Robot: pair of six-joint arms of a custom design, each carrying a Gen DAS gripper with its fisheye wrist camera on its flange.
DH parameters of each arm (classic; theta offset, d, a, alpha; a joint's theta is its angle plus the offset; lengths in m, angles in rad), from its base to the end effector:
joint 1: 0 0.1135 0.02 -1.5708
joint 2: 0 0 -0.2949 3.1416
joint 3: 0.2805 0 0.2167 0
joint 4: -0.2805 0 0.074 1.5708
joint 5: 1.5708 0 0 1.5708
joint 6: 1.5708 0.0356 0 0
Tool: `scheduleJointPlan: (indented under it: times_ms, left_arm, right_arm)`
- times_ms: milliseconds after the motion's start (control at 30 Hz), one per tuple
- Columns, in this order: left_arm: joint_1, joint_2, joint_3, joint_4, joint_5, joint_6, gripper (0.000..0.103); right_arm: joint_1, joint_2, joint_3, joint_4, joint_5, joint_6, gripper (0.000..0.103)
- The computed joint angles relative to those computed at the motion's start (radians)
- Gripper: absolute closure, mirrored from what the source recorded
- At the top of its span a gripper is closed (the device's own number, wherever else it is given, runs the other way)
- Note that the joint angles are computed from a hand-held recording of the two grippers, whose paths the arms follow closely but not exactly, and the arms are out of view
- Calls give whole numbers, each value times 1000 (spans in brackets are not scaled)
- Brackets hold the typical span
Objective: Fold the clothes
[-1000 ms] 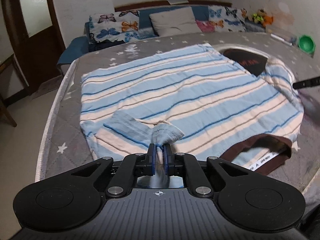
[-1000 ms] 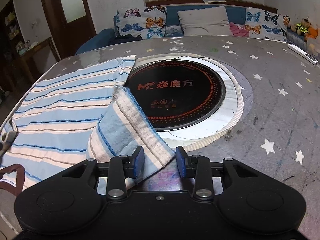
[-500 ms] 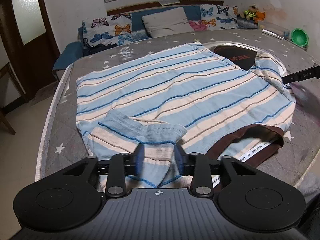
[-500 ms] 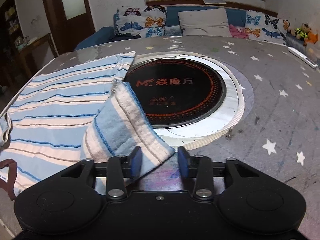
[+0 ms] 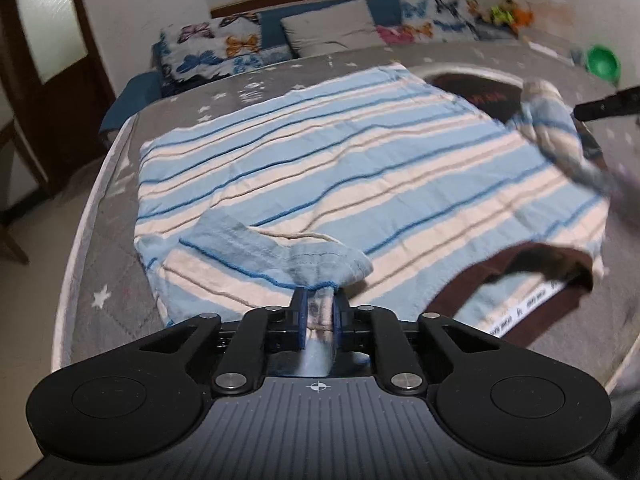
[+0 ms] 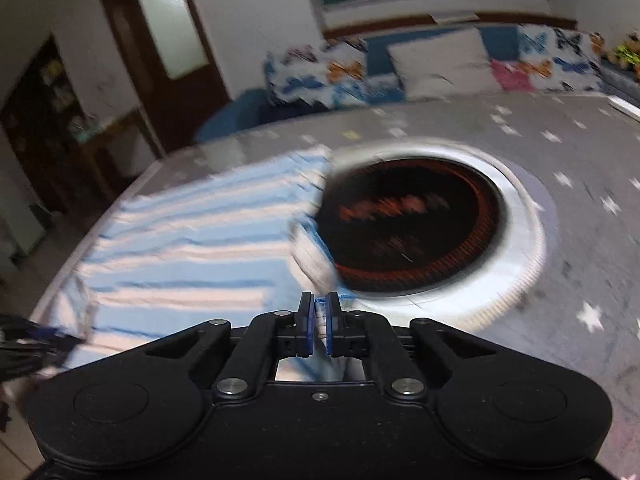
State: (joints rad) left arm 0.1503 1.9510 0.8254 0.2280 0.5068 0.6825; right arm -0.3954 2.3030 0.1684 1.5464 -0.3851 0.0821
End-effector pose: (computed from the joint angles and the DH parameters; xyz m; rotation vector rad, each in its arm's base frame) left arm 0.3376 0.0336 0.1431 0.8145 2.1872 -0.2215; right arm 0.2318 -0.0823 0.0654 0.2849 2.1002 0.2300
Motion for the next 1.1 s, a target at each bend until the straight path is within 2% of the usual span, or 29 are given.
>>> scheduleJointPlan:
  times_ms: [167, 267, 400, 533, 733, 900, 1067, 1100]
  left_arm:
    - [114, -49, -6, 45, 101, -119, 98]
    - [186, -76, -11, 59, 153, -156, 98]
    - [259, -94, 26, -22, 247, -154, 98]
    - [262, -90, 52, -104, 299, -117, 98]
    - [179, -46, 65, -191, 297, -28, 98]
    - [105, 16, 83, -247, 215, 36, 97]
    - [119, 19, 104, -327, 211, 134, 91]
    - [129, 10, 107, -346, 217, 166, 86]
  right_arm:
    - [73, -68, 21, -67, -9, -3, 97]
    - [139, -82, 51, -125, -14, -13, 97]
    - [247, -70, 107, -215, 0, -34, 97]
    - [314, -47, 161, -296, 19, -51, 97]
    - [374, -10, 223, -403, 42, -74, 96]
    - [392, 11, 232, -416, 34, -84, 96]
    - [382, -32, 215, -455, 1, -104, 88]
    - [377, -51, 205, -464, -2, -122, 80]
